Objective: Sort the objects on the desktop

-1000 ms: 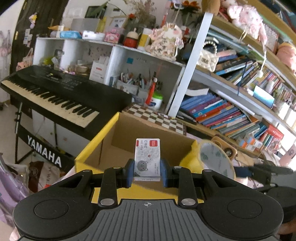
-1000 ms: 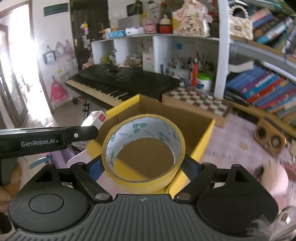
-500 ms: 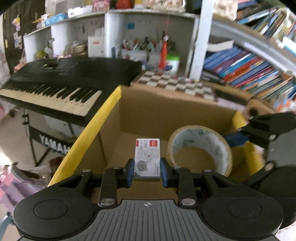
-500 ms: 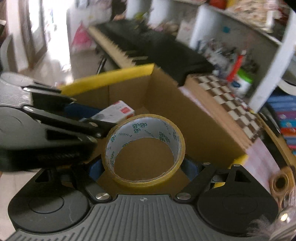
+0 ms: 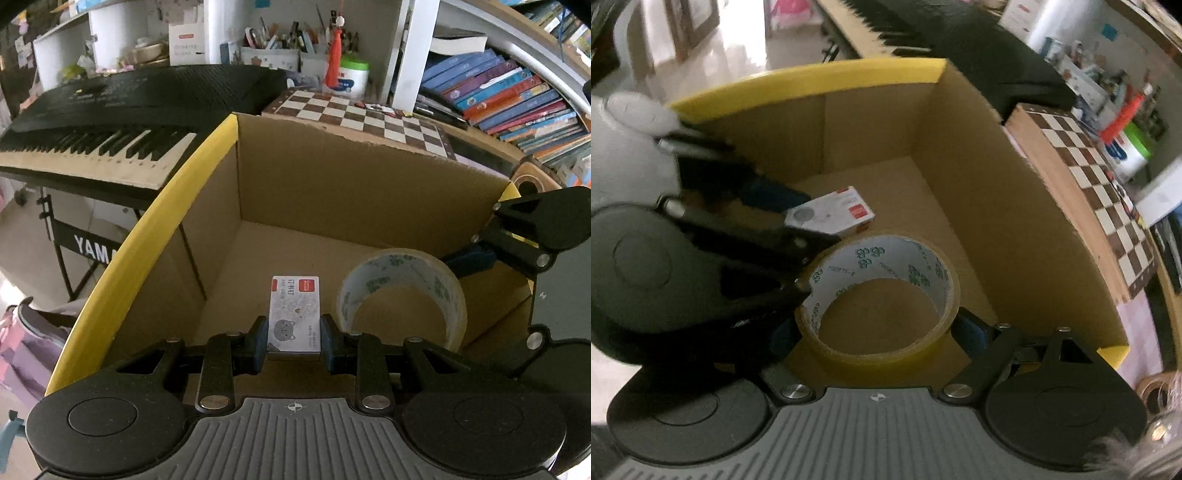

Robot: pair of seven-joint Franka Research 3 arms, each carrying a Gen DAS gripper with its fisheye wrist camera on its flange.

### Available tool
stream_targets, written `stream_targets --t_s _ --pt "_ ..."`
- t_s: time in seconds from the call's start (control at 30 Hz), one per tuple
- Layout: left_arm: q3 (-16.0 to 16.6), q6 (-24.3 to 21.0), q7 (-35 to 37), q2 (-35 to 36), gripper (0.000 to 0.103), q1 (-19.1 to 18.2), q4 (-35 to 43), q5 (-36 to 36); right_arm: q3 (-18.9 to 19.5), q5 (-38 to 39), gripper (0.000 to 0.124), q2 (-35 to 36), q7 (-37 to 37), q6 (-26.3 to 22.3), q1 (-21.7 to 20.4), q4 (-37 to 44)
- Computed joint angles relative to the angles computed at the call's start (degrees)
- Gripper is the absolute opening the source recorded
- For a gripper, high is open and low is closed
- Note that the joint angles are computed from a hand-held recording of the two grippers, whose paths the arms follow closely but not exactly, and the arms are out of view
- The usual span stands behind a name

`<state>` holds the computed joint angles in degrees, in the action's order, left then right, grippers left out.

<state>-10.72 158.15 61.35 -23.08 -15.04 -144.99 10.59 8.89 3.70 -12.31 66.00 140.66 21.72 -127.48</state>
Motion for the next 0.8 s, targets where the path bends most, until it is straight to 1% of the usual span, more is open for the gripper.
stream_targets --t_s 0.07,0.13,0.17,0.23,0.3,0.33,0.37,0.5,0.57,0.63,0.7,0.8 --pt "0.33 0.11 0.71 -0.05 0.029 -0.28 -0.04 -0.18 0.13 -0.68 0.086 0.14 0.31 -0.52 -0.11 0.2" --pt "-1.19 2.87 -1.3 -1.15 0.031 1.48 -1.27 2.22 -0.11 -0.05 0.086 -0.09 0.53 -0.42 -0.09 0.0" --pt "-1.86 4.23 -2.32 -1.89 0.036 2.26 -1.98 3.46 -0.34 0.58 0.087 -0.04 0.71 -0.1 -0.15 0.0" --pt "-2.1 6.63 -3.55 -3.44 0.045 2.66 -3.39 4.71 -0.66 2.03 0.089 -0.47 1.58 1.22 -0.31 -0.62" --pt "-2.42 8.97 -4.79 -5.21 0.049 3.14 -4.76 5.83 -0.17 1.35 0.09 -1.44 4.14 3.45 -0.88 -1.82" --pt "-2.69 9.51 -5.39 -6.38 0.056 3.4 -5.4 6.39 -0.04 1.16 0.09 -2.21 4.91 4.3 -1.0 -2.56" --pt "-3.1 9.62 -6.04 -7.87 0.062 3.7 -6.02 6.98 -0.08 1.43 0.09 -3.46 5.13 5.28 -0.92 -3.62" --pt "-4.42 11.61 -7.6 -13.36 0.073 4.49 -8.56 9.53 0.08 2.73 0.09 -9.32 6.33 10.54 -0.97 -8.66" --pt "-5.38 12.49 -8.73 -16.79 0.081 5.15 -10.1 10.64 0.46 3.43 0.09 -13.17 7.95 13.57 -1.3 -11.72" --pt "-5.9 12.88 -9.9 -19.67 0.086 5.42 -11.27 11.21 1.12 3.81 0.09 -16.85 9.97 15.88 -1.96 -14.43" --pt "-5.51 12.38 -10.5 -22.83 0.086 4.65 -12.65 11.22 1.95 4.26 0.09 -21.15 12.43 17.85 -2.62 -17.36" --pt "-5.05 11.65 -11.13 -27.06 0.089 3.53 -14.68 11.15 3.15 5.38 0.09 -27.01 17.11 19.18 -3.93 -20.99"
